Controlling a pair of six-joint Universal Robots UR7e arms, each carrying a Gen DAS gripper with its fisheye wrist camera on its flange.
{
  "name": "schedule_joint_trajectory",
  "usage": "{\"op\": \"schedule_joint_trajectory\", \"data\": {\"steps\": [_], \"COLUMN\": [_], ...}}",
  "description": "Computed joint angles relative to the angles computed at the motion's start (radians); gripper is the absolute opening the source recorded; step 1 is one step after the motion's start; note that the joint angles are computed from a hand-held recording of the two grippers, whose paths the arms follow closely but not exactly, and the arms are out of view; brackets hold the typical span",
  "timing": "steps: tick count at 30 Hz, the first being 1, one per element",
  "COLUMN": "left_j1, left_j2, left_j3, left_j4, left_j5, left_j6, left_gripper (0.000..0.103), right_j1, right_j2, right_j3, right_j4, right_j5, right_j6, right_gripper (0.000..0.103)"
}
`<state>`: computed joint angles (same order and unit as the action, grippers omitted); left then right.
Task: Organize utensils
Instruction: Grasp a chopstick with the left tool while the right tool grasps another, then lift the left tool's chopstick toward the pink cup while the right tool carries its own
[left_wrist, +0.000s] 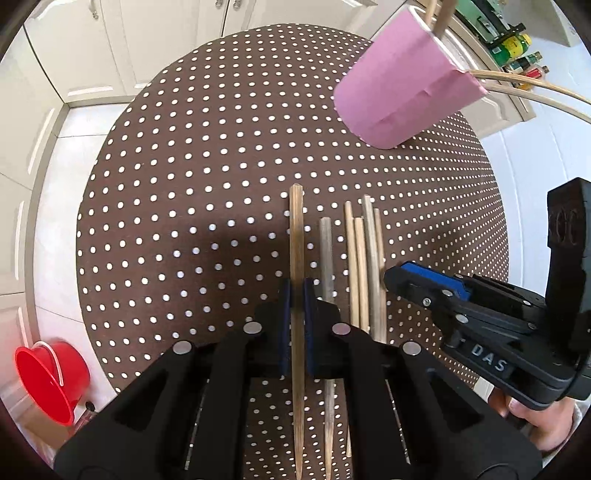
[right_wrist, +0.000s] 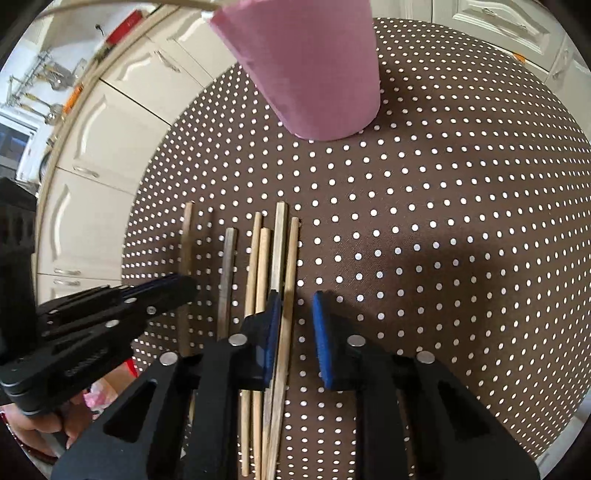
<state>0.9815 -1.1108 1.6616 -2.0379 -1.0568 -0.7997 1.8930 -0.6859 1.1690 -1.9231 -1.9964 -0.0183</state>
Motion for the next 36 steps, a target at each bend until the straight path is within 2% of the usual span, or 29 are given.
{"op": "schedule_joint_trajectory", "data": {"steps": [12, 15, 19, 24, 36], "left_j1": [-0.003, -0.012, -0.024, -0.045, -0.109], "left_j2": [-0.007, 0.004, 0.016, 0.016, 0.074], "left_j3": [0.019, 0.013, -0.002, -0.024, -0.162], "left_j4": [0.008, 0.010, 0.004, -0.005, -0.016], "left_j5": [-0.015, -0.015, -0.012, -0.006, 0.024], "left_j6": [-0.009, -0.017, -0.002, 0.024, 0.155], "left_gripper": [0.007, 0.007, 0.007, 0.007, 0.007], "right_j1": [0.054, 0.057, 0.039, 0.025, 0.045], "right_j2": [0.089, 0.099, 0.096, 0.048, -0.087], "right_j3": [-0.069, -0.070, -0.081, -0.040, 0.034], "right_j4": [0.048, 0.031, 0.041, -0.005, -0.180], "right_j5": [-0.104, -0.117, -0.061, 0.012, 0.088], "right_j6": [0.001, -0.012, 0.014, 0.047, -0.012], "right_gripper": [0.013, 0.006, 0.005, 0.005, 0.005]}}
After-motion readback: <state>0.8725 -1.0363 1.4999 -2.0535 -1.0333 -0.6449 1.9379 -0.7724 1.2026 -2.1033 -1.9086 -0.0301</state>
